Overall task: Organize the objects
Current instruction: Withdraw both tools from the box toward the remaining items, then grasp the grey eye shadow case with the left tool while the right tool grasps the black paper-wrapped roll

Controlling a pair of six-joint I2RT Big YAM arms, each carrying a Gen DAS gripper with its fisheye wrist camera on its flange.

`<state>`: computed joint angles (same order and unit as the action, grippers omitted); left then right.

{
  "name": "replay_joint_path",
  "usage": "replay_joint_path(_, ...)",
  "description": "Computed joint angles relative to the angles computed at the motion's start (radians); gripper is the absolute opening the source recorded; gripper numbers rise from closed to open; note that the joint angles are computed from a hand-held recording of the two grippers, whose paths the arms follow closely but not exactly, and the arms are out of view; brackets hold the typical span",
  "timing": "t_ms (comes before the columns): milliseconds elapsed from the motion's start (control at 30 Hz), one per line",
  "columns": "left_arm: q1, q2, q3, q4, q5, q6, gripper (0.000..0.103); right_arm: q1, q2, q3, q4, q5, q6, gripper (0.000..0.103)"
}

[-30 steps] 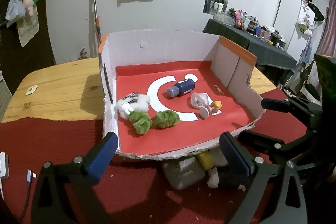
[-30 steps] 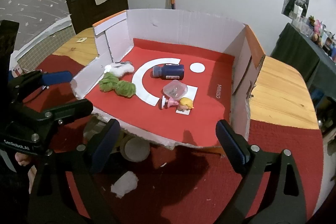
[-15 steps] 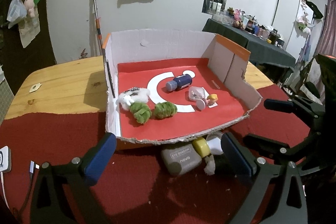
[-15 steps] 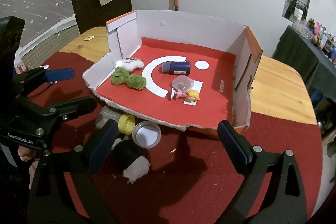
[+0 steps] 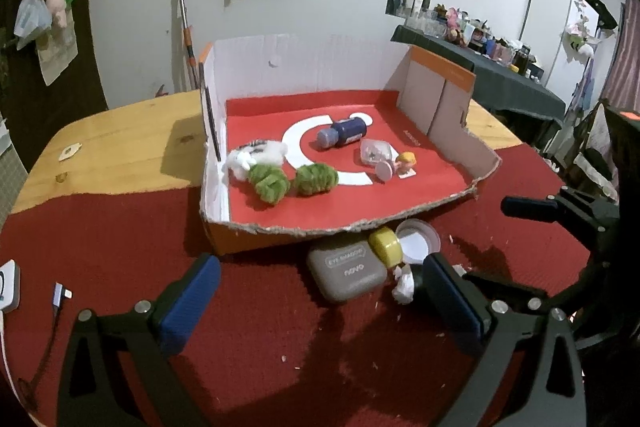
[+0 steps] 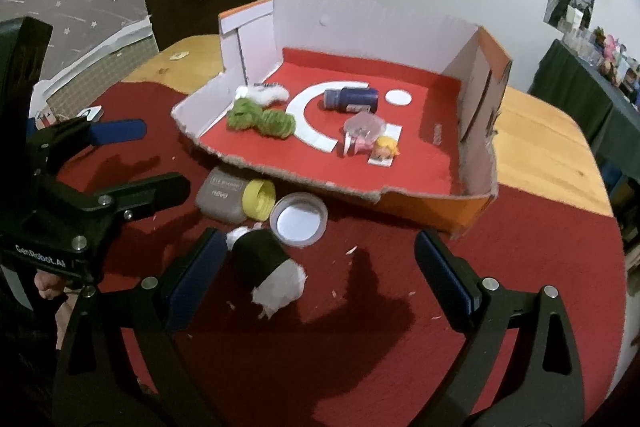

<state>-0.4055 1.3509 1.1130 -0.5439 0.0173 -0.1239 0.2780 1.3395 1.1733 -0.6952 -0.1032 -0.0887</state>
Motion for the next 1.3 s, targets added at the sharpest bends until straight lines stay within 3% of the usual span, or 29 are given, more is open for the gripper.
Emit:
replay_joint_path(633,-0.010,0.086,0.033,-0.024,-0.017,0.007,0.103,0.024,0.081,-0.008,0.002,0.022,0.001,0.097)
replay_joint_path(1300,-0.030,0.143,0.069,-0.044,-0.083,0.011,0.102,-0.021,0.071,-0.014,0.000,0.007,-0.021,0.097)
